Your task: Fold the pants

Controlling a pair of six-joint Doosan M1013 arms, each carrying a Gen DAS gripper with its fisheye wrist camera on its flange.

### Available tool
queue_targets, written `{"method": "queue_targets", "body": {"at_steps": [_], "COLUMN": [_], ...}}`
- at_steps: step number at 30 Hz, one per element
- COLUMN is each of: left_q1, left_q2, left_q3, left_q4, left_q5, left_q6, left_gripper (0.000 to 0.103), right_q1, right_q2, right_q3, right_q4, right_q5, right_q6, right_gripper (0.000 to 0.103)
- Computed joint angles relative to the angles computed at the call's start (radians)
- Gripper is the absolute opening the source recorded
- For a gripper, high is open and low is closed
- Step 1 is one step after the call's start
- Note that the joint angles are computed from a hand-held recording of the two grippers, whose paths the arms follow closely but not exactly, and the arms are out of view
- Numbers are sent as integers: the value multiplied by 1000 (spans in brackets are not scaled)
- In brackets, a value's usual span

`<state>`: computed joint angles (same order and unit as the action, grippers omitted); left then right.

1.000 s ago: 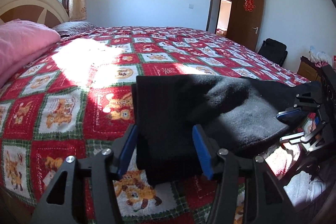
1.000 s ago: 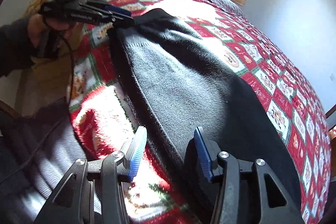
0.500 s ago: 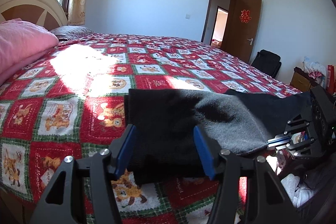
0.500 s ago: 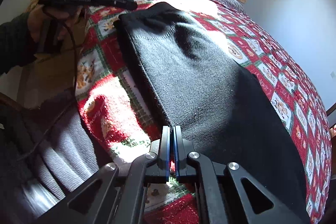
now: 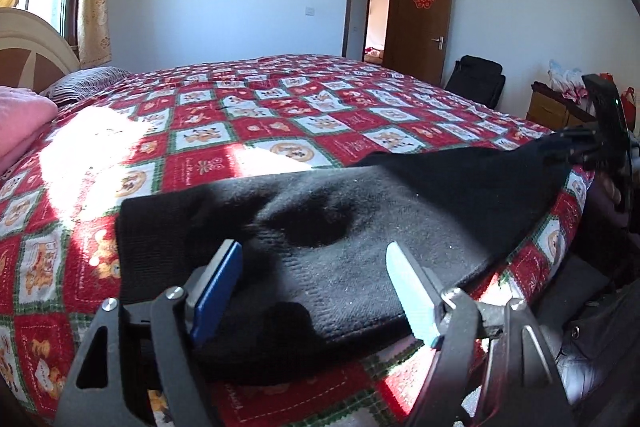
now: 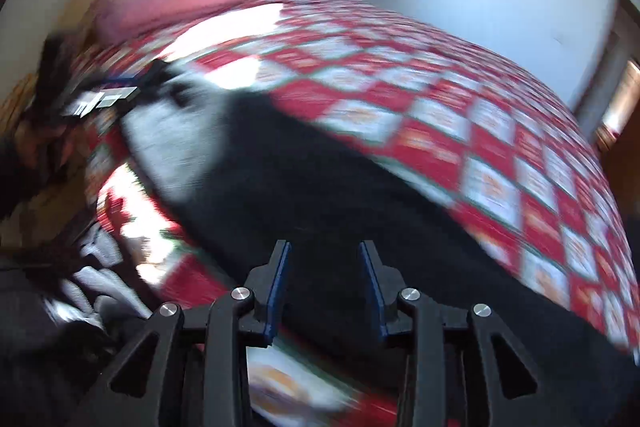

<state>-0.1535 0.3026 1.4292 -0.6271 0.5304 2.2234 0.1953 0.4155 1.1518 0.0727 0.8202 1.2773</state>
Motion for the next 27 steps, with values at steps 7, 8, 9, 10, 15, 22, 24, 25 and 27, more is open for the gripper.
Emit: {"method": "queue_targets", "body": {"at_steps": [7,8,9,10,15,22,24,25,27], "left_q1": [-19,-21,-23,-23,-25,-18,-20,-20,-22], "left_q2": [23,25,26,26,32,35,35,34,34], "left_q3": [-28,-30,-32,-32,-34,-26,-26,-25,-23], "left_q4": [31,36,35,36,68,86,96,91,94], "left_q5": [31,33,34,34,38,37,34,34,28], "left_q6": [-25,-29,-31,-35,-68,-94,-101,-96,-99], "left_gripper": [77,77,77,77,77,77,78,80,81], "right_q1": [-198,-227,-245,-272,-327,-334,-334,-330,-314], "right_q2": [-50,-36,-29,-17,2,-25,-29,-25,-10], "right_q3": [-30,-54,-65,-80,-78,-30,-28,-34,-51], "right_q4": [-374,-339,-303,-255,-34,-61,-76,-100,-197], "right_q5": [119,156,181,205,207,85,57,58,69], "right_q6": [665,667,658,652,608,643,658,660,685], "right_gripper": [37,37,37,37,37,7,4,4,4]}}
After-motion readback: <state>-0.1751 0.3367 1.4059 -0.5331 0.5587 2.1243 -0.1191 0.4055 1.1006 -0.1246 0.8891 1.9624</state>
